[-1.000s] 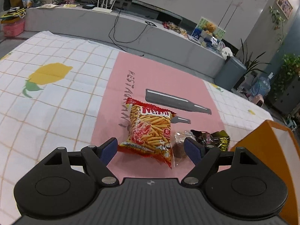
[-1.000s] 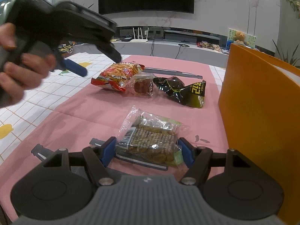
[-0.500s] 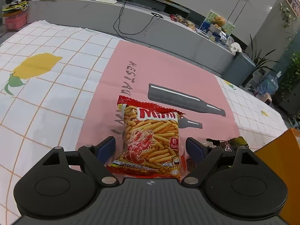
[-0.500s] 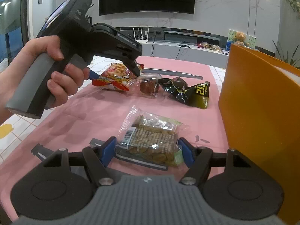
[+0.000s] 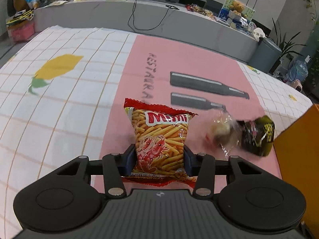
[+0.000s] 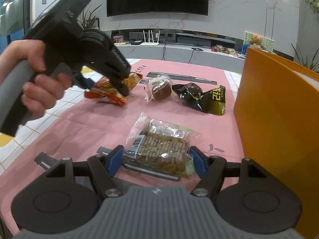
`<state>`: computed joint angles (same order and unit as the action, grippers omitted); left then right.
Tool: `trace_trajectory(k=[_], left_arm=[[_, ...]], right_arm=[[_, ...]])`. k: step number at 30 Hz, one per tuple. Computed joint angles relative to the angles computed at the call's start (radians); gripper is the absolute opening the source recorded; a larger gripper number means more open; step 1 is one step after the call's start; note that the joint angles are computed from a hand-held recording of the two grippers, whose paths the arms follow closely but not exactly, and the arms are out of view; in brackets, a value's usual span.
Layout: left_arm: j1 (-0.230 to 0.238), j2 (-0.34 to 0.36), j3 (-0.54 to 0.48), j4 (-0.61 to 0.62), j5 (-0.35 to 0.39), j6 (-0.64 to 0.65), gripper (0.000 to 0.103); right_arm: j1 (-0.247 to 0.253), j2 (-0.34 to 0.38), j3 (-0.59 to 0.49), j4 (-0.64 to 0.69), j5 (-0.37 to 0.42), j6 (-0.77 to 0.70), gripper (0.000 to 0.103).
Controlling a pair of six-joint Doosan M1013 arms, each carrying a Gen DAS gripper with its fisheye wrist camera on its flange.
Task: Organize snacks
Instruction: 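Grasp the red Mimi shrimp-stick bag with the left tool while the right tool holds the crackers, then carry the cracker pack over the orange box with the right tool and release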
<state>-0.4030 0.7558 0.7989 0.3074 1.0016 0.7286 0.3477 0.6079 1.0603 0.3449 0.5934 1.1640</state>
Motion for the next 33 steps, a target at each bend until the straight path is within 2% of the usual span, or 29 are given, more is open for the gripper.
trace_trajectory(k=[11,16,19,22,27,33], left_arm=[[-0.020,-0.100,0.159,-0.002,-0.028,-0.071,0.053],[-0.024,-0.162,0.258,-0.061,-0.095,-0.098,0.053],[-0.035,-0.194,0.317,-0.048,-0.144,-0.130,0.053],[-0.041,-0.209,0.339,-0.068,-0.167,-0.119,0.053],[-0.052,-0.232,0.375,-0.068,-0.213,-0.128,0.052],[-0.064,-0.252,0.393,-0.046,-0.235,-0.152,0.052]], right_arm=[[0.000,-0.004,0.006,0.000,-0.004,-0.001,0.069],[0.001,-0.006,0.011,-0.006,-0.010,0.006,0.069],[0.002,-0.008,0.015,-0.012,-0.015,0.014,0.069],[0.007,-0.013,0.023,-0.045,-0.030,0.052,0.068],[0.008,-0.020,0.036,-0.040,-0.046,0.032,0.067],[0.001,-0.043,0.067,0.078,-0.064,-0.035,0.067]])
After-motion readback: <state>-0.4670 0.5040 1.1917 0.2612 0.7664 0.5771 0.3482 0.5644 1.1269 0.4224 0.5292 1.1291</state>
